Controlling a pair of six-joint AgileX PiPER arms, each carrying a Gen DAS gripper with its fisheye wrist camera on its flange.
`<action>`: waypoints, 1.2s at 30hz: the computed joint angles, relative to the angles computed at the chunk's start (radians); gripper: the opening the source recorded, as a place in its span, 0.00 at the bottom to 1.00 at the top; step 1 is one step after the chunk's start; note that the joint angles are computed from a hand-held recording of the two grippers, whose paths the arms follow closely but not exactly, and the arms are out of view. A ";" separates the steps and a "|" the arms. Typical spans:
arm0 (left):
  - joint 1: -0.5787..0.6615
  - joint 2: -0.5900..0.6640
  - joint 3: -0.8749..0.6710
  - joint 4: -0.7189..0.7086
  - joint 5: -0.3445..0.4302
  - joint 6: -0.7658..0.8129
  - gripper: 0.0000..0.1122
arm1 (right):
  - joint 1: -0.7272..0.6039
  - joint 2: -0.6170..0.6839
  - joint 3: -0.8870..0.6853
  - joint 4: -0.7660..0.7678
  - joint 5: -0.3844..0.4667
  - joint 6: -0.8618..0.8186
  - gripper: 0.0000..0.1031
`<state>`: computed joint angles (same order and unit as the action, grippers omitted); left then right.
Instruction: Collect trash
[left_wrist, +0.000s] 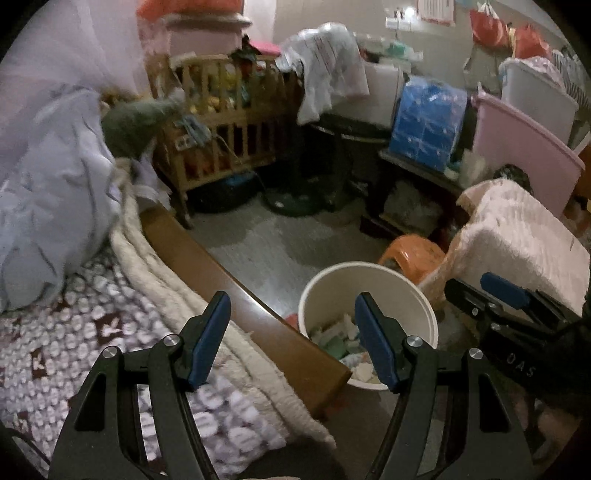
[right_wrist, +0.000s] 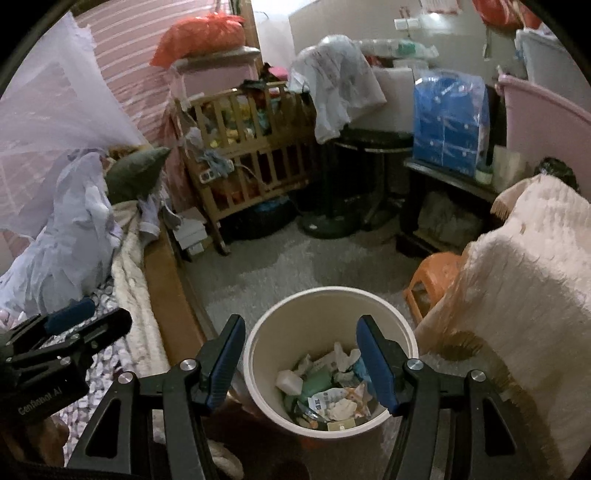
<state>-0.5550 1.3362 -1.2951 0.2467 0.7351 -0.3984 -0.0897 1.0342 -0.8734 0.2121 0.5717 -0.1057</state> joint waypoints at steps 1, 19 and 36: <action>-0.003 -0.015 0.010 0.016 -0.003 -0.014 0.61 | 0.014 -0.014 0.001 -0.028 0.001 0.028 0.59; -0.057 -0.189 0.105 0.179 0.004 -0.167 0.61 | 0.209 -0.164 -0.010 -0.322 0.083 0.324 0.59; -0.056 -0.209 0.123 0.194 0.007 -0.183 0.61 | 0.297 -0.178 -0.019 -0.469 0.116 0.465 0.60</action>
<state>-0.6112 1.1275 -1.1723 0.4403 0.7423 -0.5814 0.2075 0.8562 -0.8927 -0.2569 0.6878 0.3592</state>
